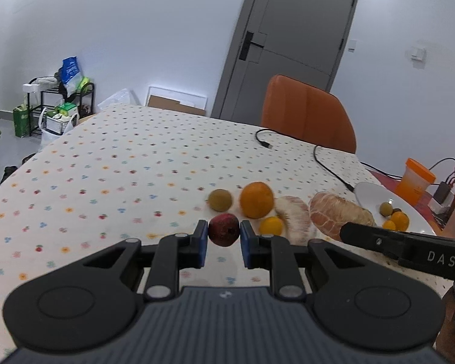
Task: Organize fruits
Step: 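Carry the plum and pomelo segment over the white plate and open both tools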
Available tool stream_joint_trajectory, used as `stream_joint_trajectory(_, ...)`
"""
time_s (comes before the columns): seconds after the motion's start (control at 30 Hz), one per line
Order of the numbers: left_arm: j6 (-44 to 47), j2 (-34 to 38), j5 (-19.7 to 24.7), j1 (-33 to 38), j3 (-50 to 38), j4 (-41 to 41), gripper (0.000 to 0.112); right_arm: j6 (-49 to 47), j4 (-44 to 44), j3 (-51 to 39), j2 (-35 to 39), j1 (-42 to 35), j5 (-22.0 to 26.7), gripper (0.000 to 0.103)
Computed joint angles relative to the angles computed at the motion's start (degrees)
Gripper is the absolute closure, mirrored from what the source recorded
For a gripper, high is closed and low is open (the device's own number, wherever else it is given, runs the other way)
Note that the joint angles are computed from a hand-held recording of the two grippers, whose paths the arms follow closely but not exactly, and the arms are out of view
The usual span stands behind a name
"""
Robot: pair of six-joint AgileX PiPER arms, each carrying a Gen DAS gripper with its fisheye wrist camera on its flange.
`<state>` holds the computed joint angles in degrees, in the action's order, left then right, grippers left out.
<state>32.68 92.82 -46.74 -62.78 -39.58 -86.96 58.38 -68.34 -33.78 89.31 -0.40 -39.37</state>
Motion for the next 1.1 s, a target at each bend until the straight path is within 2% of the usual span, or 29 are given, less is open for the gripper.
stream_joint_trajectory(0.63,8.7,7.4,4.4,-2.2,-12.6,0.9,0.091,-0.1,-4.4,4.0,-4.2,-19.1,-6.5,0.088)
stream_joint_trajectory(1.1,16.5,13.5,9.7,-1.1,-22.4,0.3,0.091,-1.5,-4.7,4.1,-1.2,-30.7,-9.6,0.088)
